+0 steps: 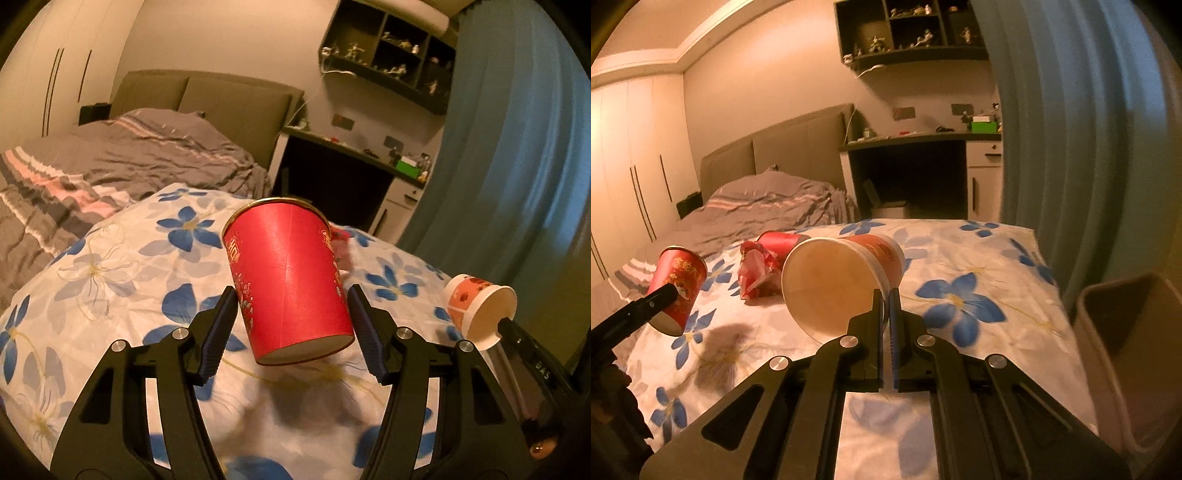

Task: Collect trash
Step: 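Carry the red cup and white cup over the brown wastebasket with both tools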

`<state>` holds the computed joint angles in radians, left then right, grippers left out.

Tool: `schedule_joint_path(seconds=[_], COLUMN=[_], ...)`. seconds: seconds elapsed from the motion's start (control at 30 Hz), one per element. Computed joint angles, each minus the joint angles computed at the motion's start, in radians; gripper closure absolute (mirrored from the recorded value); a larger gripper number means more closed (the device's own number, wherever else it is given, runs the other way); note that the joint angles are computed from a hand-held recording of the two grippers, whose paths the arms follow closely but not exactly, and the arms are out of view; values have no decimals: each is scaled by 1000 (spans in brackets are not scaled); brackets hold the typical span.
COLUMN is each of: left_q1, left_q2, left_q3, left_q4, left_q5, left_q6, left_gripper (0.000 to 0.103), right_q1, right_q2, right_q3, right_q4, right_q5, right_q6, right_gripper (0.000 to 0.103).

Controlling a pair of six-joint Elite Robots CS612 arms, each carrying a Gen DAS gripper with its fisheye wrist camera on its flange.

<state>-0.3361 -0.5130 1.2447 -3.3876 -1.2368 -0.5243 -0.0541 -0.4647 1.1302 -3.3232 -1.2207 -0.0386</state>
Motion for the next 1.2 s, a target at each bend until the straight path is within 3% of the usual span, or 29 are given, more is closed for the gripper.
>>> schedule_joint_path(seconds=[0.5, 0.97, 1.2], left_q1=[-60, -107, -130], left_q2=[-27, 5, 45], left_q3=[41, -38, -124], left_q4=[-111, -77, -48], left_q5=[-69, -168, -269], left_q6=[131, 237, 300], left_gripper=[43, 43, 43], right_q1=[-53, -102, -134], right_q2=[-86, -103, -102], right_q3=[193, 247, 259], right_q4=[-201, -281, -307], right_q5=[-11, -82, -146], right_q6=[73, 147, 204], right_gripper=[99, 99, 99])
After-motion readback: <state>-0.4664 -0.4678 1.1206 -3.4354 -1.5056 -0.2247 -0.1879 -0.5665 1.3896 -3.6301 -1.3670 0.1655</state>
